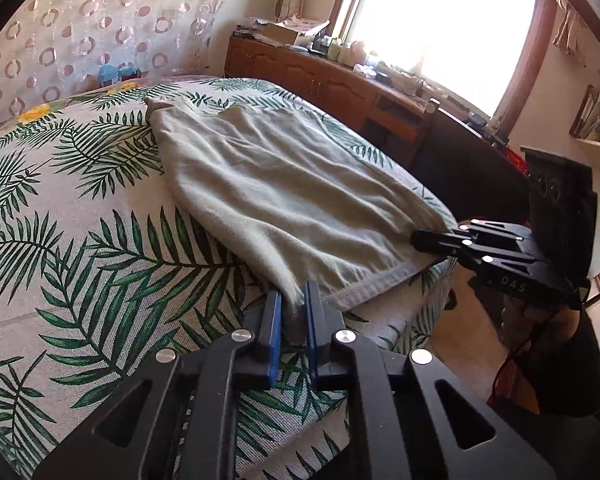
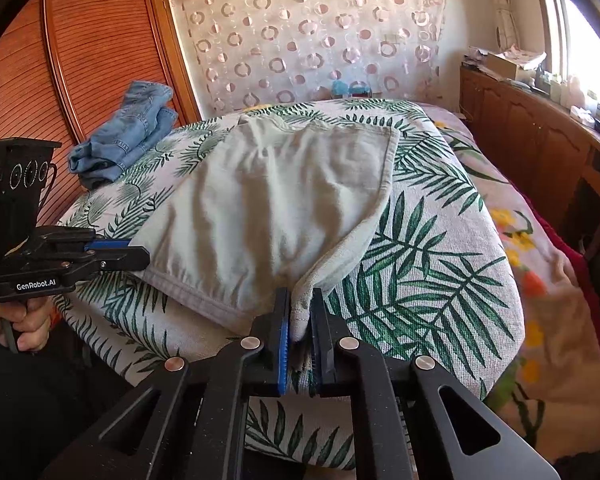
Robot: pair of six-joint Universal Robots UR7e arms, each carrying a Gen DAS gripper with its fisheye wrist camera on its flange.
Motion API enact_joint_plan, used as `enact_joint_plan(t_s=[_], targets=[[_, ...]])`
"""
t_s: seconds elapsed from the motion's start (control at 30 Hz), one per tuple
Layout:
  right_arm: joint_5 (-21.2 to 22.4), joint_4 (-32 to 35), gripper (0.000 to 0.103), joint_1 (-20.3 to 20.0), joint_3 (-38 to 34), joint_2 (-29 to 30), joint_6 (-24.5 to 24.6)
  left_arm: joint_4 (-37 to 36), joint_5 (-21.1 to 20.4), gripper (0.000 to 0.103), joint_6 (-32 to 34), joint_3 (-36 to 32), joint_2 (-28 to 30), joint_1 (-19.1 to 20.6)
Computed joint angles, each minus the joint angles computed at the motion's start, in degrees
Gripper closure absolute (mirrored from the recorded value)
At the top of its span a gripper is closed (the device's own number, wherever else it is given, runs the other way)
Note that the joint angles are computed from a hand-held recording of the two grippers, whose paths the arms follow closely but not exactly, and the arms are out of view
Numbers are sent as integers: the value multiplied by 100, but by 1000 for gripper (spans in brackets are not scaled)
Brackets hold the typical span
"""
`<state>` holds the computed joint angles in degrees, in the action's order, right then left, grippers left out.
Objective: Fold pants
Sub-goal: 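Lift the folded pants with both grippers and carry them toward the blue jeans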
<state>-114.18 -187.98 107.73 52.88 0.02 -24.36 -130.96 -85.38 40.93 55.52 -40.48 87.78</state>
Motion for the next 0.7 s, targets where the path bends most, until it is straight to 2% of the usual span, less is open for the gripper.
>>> enact_joint_plan(t_s=[0.37, 0.7], targets=[[185, -209, 95, 143, -122, 34, -317, -497, -377, 94, 27, 83, -237, -17], [452, -194, 96, 437, -955, 251, -901, -818, -566, 95, 338, -392, -250, -216]])
